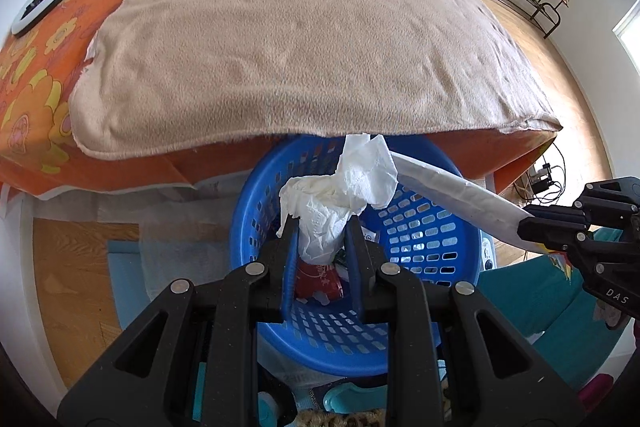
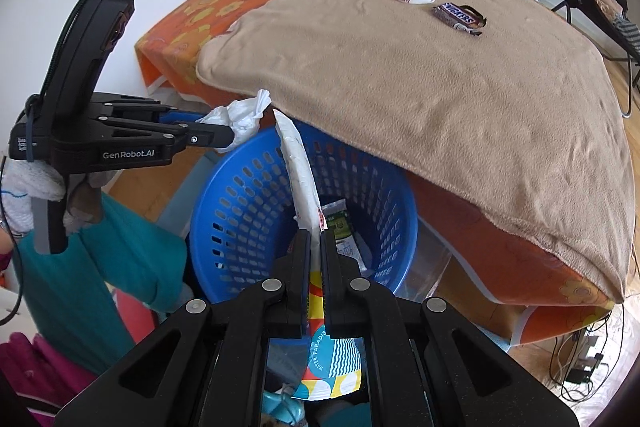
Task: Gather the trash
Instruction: 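Carry the tissues and white tube over the blue basket, then open both tools over the blue basket to drop tissues and tube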
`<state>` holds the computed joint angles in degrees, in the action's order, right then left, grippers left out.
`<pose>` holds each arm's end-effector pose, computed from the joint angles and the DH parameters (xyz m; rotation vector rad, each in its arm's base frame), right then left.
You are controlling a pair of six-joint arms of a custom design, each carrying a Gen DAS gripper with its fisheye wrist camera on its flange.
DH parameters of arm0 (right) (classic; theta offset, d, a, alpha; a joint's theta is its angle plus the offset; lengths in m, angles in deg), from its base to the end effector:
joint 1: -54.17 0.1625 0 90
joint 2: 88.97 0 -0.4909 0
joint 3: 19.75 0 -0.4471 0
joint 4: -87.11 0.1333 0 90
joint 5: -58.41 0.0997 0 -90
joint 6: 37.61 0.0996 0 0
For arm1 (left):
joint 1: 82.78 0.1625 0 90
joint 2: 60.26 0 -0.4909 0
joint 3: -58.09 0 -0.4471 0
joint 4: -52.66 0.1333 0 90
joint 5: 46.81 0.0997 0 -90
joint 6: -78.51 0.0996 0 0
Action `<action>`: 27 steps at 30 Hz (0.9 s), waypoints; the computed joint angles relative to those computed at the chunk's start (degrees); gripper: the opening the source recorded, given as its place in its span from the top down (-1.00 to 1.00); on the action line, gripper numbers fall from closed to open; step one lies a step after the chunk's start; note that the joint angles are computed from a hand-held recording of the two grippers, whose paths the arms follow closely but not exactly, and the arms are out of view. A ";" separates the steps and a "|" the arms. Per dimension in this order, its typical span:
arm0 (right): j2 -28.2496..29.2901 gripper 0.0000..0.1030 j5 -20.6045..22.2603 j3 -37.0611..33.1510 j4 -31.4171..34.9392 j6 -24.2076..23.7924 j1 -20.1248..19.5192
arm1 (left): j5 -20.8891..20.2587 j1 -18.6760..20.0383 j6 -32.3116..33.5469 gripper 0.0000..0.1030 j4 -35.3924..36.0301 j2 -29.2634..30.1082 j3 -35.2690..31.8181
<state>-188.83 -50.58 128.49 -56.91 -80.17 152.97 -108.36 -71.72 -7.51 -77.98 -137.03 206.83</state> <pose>0.1489 -0.3022 0.2280 1.1910 -2.5301 -0.0040 -0.2503 -0.2331 0.0886 0.0229 2.4956 -0.5343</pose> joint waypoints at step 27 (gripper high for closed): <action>4.47 0.89 -1.92 1.48 -5.64 3.68 -3.12 | -3.08 1.68 0.18 0.33 -5.67 3.85 1.64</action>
<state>-184.36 -52.50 129.97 -62.55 -76.48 149.85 -111.44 -70.04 -7.33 -83.65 -133.18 208.47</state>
